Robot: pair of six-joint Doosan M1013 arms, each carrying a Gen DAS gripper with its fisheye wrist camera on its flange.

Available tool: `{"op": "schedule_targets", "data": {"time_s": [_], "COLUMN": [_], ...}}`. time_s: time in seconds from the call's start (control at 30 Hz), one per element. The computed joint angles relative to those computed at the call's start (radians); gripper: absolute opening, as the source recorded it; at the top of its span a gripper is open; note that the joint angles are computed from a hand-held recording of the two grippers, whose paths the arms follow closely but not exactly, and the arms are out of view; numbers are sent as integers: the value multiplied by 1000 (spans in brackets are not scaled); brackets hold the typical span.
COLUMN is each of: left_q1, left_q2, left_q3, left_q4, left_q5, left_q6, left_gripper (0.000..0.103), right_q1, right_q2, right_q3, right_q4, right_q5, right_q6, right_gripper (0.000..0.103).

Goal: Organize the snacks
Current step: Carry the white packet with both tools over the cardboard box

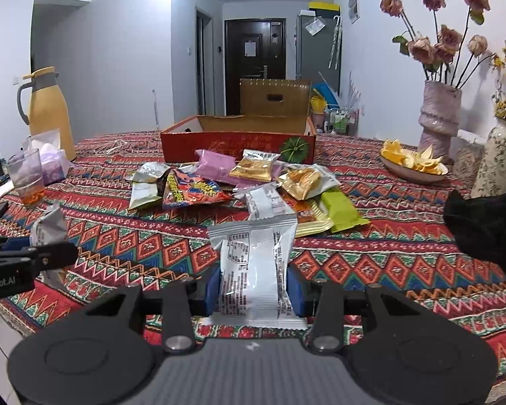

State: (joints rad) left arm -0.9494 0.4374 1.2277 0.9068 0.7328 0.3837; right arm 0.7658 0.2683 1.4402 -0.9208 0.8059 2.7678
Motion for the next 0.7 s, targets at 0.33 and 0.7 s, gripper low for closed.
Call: {"op": "schedule_targets", "data": {"time_s": [0.33,0.7], "left_q1": [15,68], "left_q2": [21,97], "left_q3": [-49,-198], "left_q4": [40,22], "left_q5": [11,2], "left_q6": [13,101], "left_gripper": [36,36], "right_q1": [-17,-84], "right_q2": [13,70], "right_q3": [-40,-147], "right_q4": [-4,15], "right_q5": [-19,-57], "right_q6": [-39,-135], "right_gripper": [40,40]}}
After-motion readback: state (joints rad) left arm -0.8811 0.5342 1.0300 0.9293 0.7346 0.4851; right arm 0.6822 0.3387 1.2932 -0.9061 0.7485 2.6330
